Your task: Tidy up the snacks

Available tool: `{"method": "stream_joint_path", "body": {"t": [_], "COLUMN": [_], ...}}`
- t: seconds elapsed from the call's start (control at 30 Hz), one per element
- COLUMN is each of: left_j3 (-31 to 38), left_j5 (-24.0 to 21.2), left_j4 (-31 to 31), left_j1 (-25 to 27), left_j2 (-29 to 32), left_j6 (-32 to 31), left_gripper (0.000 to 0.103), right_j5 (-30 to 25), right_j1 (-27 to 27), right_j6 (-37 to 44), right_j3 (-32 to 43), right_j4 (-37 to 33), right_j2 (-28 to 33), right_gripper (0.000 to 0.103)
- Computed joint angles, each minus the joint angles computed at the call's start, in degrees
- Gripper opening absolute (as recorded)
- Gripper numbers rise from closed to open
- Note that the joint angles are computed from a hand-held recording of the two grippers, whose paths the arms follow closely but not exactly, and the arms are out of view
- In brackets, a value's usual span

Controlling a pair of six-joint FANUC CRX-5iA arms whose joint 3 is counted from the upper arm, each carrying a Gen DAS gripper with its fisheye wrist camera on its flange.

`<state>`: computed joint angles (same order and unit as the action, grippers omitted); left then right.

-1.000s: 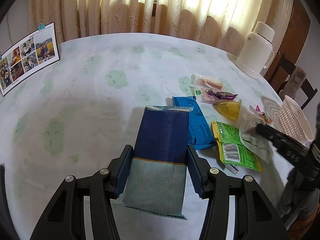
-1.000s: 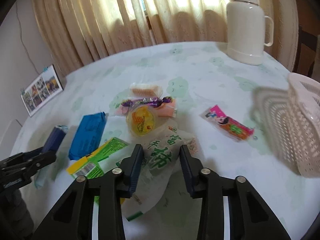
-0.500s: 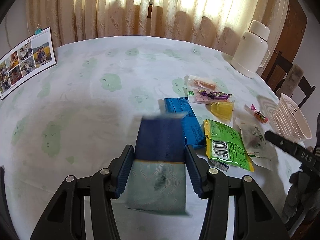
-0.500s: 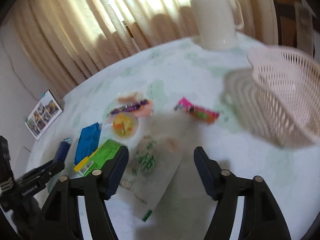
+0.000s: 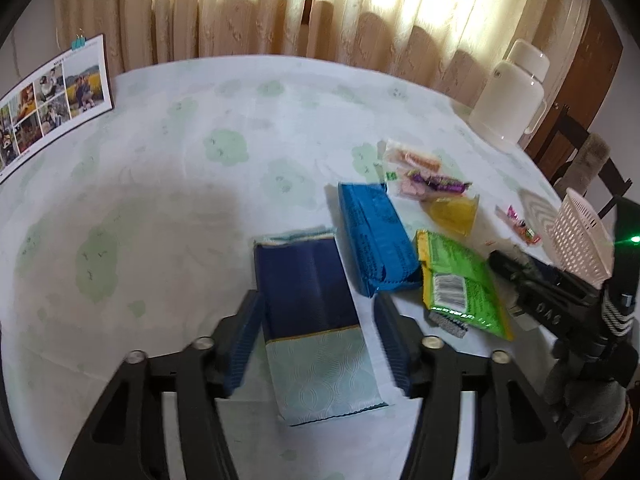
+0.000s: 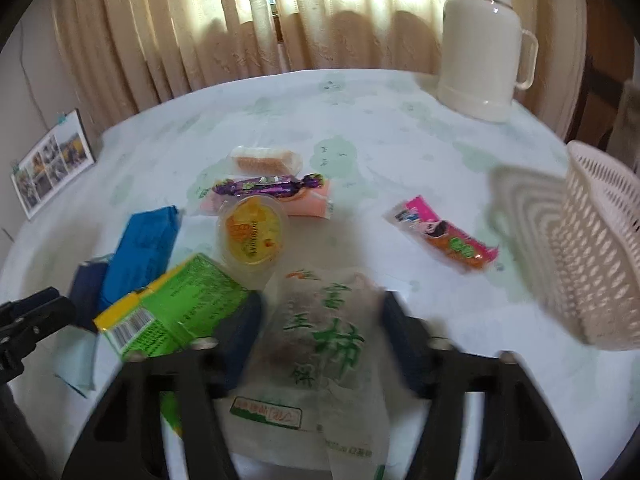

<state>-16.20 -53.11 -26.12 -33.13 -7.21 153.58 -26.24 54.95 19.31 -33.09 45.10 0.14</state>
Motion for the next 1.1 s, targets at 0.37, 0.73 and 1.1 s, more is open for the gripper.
{"method": "stream_joint_path", "body": {"t": [0.37, 0.73, 1.1], "left_j3": [5.03, 3.79, 8.76], "left_j5": [-6.94, -5.97, -8.62], "left_j4": [-2.71, -5.25, -9.18], "left_j1": [-2.85, -3.2, -7.88], "left_j2": [6.38, 2.56, 3.39], "left_j6": [-0.93, 2.99, 3.82], "left_gripper": [0.063, 0.047, 0.047], "right_j5": [5.69, 7.87, 4.32], "right_j1": [-3.72, -10.9, -19.64], "right_j6": [-17.24, -31.07, -36.41], "right_j3": [-10.5, -14.84, -14.9], "right_j4": [20.15, 34.58, 38.4], "right_j2": [-8.74, -16.18, -16.98], "right_gripper": [0.039, 0.039, 0.039]}}
